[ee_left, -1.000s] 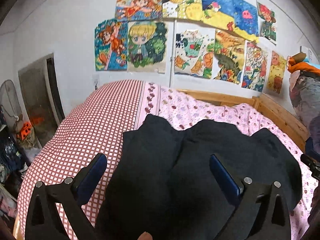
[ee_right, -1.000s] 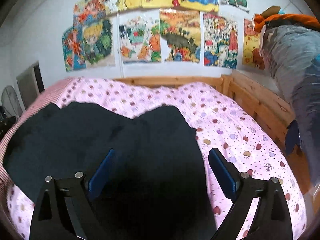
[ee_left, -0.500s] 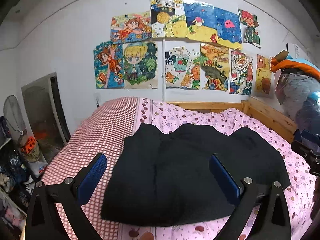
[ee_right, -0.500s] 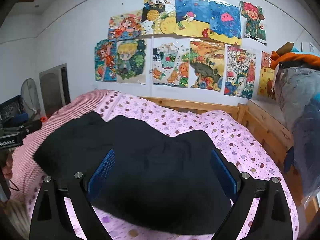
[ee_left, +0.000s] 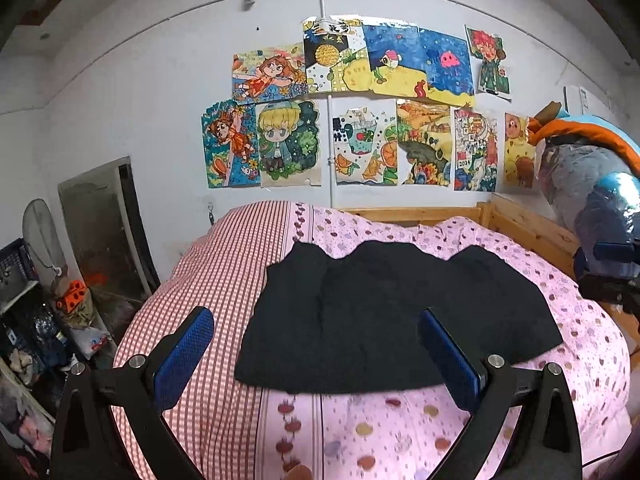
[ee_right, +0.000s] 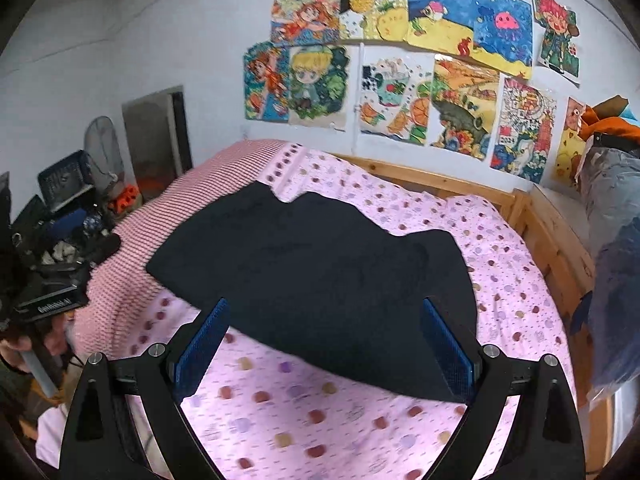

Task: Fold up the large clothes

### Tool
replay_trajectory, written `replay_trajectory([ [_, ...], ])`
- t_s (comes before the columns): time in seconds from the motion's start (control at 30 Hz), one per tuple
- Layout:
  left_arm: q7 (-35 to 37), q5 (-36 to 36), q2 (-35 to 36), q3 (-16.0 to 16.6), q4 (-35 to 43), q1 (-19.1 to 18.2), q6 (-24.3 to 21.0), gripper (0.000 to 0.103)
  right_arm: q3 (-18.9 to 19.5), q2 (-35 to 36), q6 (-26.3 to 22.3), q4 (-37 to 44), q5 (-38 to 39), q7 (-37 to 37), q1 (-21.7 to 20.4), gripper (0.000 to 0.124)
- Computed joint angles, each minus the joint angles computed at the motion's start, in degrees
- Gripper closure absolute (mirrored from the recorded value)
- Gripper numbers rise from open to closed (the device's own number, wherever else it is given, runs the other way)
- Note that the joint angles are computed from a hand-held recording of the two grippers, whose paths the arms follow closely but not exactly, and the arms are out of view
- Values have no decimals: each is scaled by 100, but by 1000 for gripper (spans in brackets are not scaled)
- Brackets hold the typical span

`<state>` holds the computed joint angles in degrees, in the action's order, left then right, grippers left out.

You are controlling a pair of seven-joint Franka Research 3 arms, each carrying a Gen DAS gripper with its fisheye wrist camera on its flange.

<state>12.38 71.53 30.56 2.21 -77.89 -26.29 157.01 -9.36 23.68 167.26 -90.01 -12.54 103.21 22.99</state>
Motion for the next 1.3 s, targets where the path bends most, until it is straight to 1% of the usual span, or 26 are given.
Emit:
replay_trajectory([
  [0.07,10,21,-137,-17,-210,-15,-12,0,16,-136,334,-336,-48,-14,70,31],
  [0.1,8,43,-191,-32,-298,-9,-7,0,-116,-214,598,-560,-190,75,225,31],
  [0.13,-56,101,-266,-35,-415,-20,-17,0,-388,-258,878,-754,-394,267,485,31],
  [0.17,-145,158,-332,-45,-517,-28,-46,0,-581,-268,1092,-879,-492,357,656,31],
  [0.2,-238,216,-411,-67,-645,-24,-59,0,-940,-302,1453,-1106,-645,506,987,31],
  [0.27,-374,311,-528,-132,-841,-3,-129,0,-1783,-275,2068,-1441,-687,716,1743,31],
  [0.33,-607,506,-644,-179,-1031,-5,-204,0,-2445,-205,2609,-1751,-420,710,2372,31],
  [0.37,-712,620,-698,-209,-1116,-4,-253,0,-2792,-140,2792,-1870,-184,642,2715,31],
  [0.4,-831,761,-762,-238,-1217,-16,-334,0,-3000,-76,2903,-1931,20,561,2923,31],
  [0.43,-908,865,-803,-284,-1279,-3,-392,0,-3301,-1,3122,-2083,294,454,3229,31],
  [0.47,-1063,1036,-865,-314,-1377,-12,-463,0,-3435,45,3227,-2160,496,363,3379,31],
  [0.5,-1190,1173,-922,-360,-1471,-8,-538,0,-3650,111,3366,-2283,784,253,3618,31],
  [0.6,-1516,1481,-1067,-522,-1724,52,-659,0,-3769,163,3601,-2508,1267,21,3840,31],
  [0.67,-1672,1593,-1134,-635,-1866,99,-706,0,-3945,215,3711,-2701,1698,-207,4124,31],
  [0.7,-1723,1636,-1164,-685,-1946,114,-747,0,-3967,219,3791,-2814,1895,-265,4203,31],
  [0.83,-1836,1745,-1202,-828,-2133,120,-1058,0,-3666,149,4101,-3128,2299,-337,4068,30],
  [0.87,-1920,1768,-1199,-852,-2165,122,-1123,0,-3555,149,4162,-3145,2324,-337,3954,30],
  [0.93,-2067,1793,-1169,-887,-2194,159,-1119,0,-3457,199,4315,-3240,2567,-449,3906,30],
  [1.07,-2182,1737,-1024,-911,-2134,161,-1201,0,-3261,230,4340,-3263,2893,-747,3737,30],
  [1.2,-2098,1620,-849,-886,-2042,148,-1135,0,-3049,257,4330,-3227,3195,-1044,3550,30],
  [1.3,-2045,1619,-729,-832,-1960,104,-1096,0,-2817,309,4243,-3136,3347,-1188,3323,30],
])
